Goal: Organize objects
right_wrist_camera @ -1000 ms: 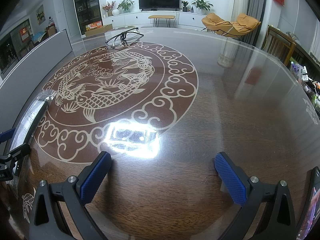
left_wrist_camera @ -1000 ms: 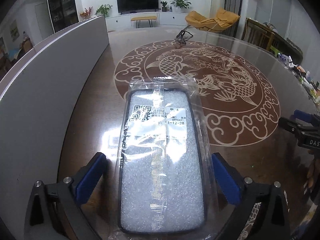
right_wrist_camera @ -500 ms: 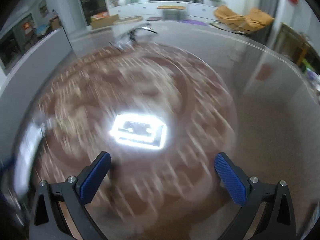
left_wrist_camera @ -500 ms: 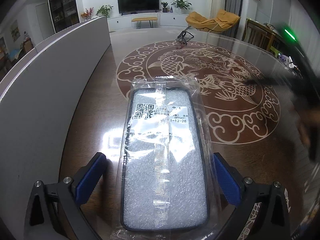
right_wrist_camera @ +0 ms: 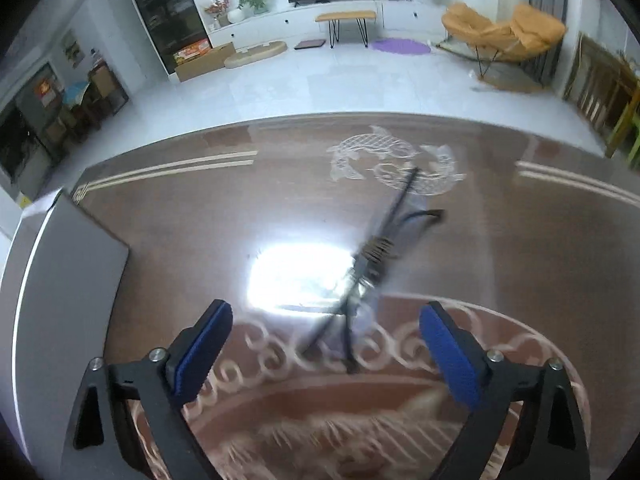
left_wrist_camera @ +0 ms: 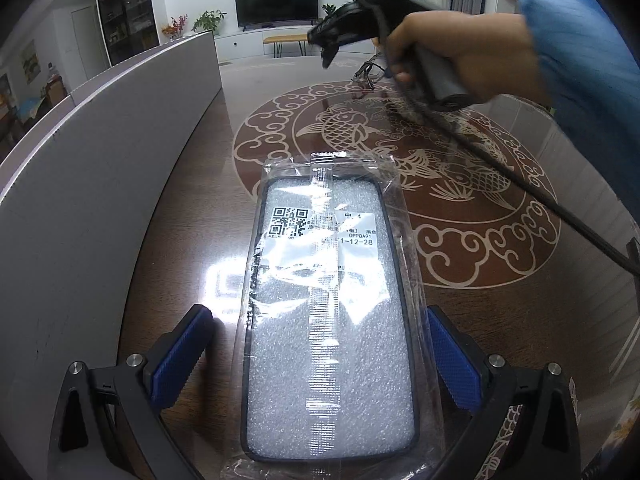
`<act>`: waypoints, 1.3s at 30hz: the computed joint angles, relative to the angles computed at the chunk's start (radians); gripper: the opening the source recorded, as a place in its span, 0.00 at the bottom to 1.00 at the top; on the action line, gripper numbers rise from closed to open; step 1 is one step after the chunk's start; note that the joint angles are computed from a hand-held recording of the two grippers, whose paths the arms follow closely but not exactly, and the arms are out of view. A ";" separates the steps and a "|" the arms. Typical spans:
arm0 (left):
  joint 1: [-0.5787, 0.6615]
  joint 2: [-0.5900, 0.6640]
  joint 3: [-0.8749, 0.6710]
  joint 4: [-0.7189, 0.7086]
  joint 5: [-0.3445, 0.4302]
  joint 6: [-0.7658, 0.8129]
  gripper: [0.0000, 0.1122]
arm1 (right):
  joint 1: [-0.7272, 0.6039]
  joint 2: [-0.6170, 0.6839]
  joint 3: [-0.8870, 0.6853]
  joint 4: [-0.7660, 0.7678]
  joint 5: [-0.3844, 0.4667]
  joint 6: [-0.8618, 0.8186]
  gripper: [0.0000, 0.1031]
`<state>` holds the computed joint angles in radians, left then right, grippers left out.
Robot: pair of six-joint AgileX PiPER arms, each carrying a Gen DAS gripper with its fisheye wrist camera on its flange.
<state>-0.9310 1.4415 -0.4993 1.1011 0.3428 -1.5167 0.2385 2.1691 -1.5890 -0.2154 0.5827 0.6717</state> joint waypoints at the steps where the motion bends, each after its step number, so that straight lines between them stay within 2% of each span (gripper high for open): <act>1: 0.001 0.001 0.000 0.001 -0.001 -0.001 0.92 | 0.007 0.020 -0.018 -0.028 0.015 0.018 0.63; 3: 0.001 0.000 0.000 0.000 0.000 0.000 0.92 | 0.020 0.016 -0.007 -0.127 0.011 0.068 0.35; 4: 0.002 0.001 -0.001 0.000 -0.001 0.001 0.92 | 0.021 0.008 0.011 -0.147 -0.003 0.080 0.32; 8: 0.002 0.001 -0.002 0.000 -0.001 0.001 0.92 | 0.023 -0.098 0.220 -0.290 -0.108 0.200 0.30; 13: 0.003 0.003 -0.002 0.002 -0.002 -0.001 0.92 | 0.043 -0.331 0.615 -0.577 -0.227 0.488 0.30; 16: 0.003 0.003 -0.002 0.003 -0.002 -0.001 0.92 | 0.085 -0.530 0.894 -0.752 -0.226 0.693 0.30; 18: 0.003 0.002 -0.002 0.003 -0.002 -0.002 0.92 | 0.165 -0.675 1.072 -0.844 -0.175 0.857 0.30; 20: 0.003 0.003 -0.002 0.004 -0.002 -0.002 0.92 | 0.267 -0.805 1.201 -0.836 -0.100 0.948 0.30; 21: 0.002 0.001 -0.001 0.003 -0.001 -0.002 0.92 | 0.360 -0.882 1.268 -0.810 -0.037 1.010 0.30; 24: 0.002 0.002 -0.001 0.003 -0.001 -0.002 0.92 | 0.589 -1.028 1.360 -0.712 0.132 1.131 0.30; 26: 0.000 -0.001 0.001 0.002 0.000 -0.002 0.92 | 0.695 -1.061 1.387 -0.704 0.202 1.221 0.31; 28: 0.000 -0.001 0.000 0.002 0.001 -0.002 0.92 | 0.774 -1.023 1.370 -0.699 0.248 1.297 0.42; 30: 0.000 -0.001 0.001 0.002 0.000 -0.003 0.92 | 0.759 -1.014 1.367 -0.688 0.226 1.288 0.92; 31: 0.000 0.000 0.000 0.004 0.000 -0.003 0.92 | 0.725 -0.989 1.366 -0.702 0.188 1.284 1.00; 34: 0.002 0.003 -0.001 0.008 -0.002 -0.007 0.92 | 0.681 -0.990 1.385 -0.758 0.137 1.313 1.00; 39: 0.004 0.006 -0.002 0.011 -0.004 -0.009 0.92 | 0.678 -0.992 1.386 -0.761 0.134 1.314 1.00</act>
<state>-0.9270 1.4471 -0.5017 1.1123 0.3391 -1.5255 0.9164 1.1771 -0.2029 -0.9767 0.7167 1.9857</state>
